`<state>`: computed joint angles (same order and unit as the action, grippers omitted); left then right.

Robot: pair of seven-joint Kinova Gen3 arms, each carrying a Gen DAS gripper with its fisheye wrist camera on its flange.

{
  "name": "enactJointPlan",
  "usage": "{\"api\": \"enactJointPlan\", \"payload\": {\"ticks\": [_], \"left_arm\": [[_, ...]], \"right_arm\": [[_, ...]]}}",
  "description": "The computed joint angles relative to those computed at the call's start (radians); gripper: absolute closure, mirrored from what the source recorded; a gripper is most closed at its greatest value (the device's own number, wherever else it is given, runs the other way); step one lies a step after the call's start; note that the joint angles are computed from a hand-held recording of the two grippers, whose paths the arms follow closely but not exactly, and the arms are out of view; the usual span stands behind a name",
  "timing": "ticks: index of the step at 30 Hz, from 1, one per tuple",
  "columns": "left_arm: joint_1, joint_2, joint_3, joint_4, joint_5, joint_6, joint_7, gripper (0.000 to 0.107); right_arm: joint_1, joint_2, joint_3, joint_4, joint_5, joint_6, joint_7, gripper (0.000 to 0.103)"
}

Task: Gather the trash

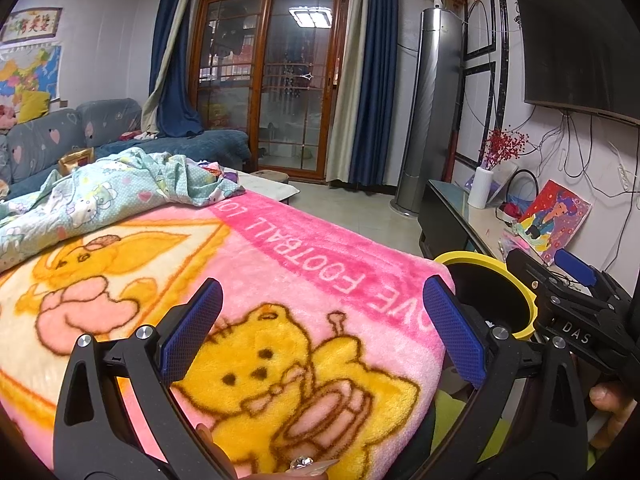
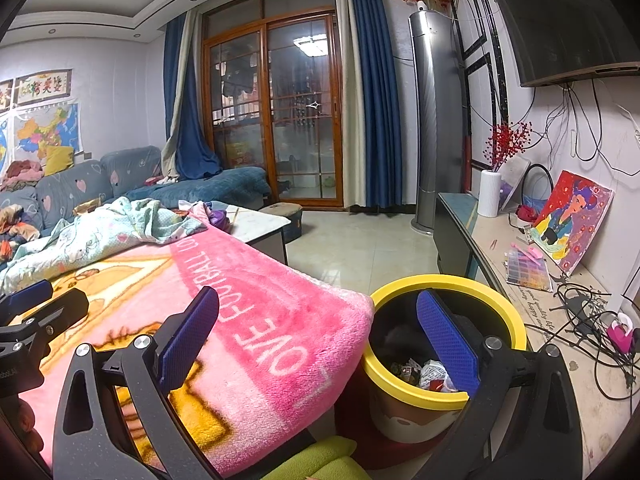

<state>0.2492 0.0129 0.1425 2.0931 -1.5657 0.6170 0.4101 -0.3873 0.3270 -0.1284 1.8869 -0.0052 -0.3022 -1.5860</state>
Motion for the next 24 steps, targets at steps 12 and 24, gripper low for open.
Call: {"api": "enactJointPlan", "payload": {"ticks": [12, 24], "left_arm": [[-0.002, 0.000, 0.000, 0.001, -0.005, -0.002, 0.003, 0.015], [0.008, 0.006, 0.006, -0.008, 0.026, 0.021, -0.029, 0.015]], "right_arm": [[0.004, -0.001, -0.002, -0.003, 0.006, 0.005, -0.005, 0.007], [0.006, 0.003, -0.002, -0.001, 0.004, 0.003, -0.005, 0.007]]}}
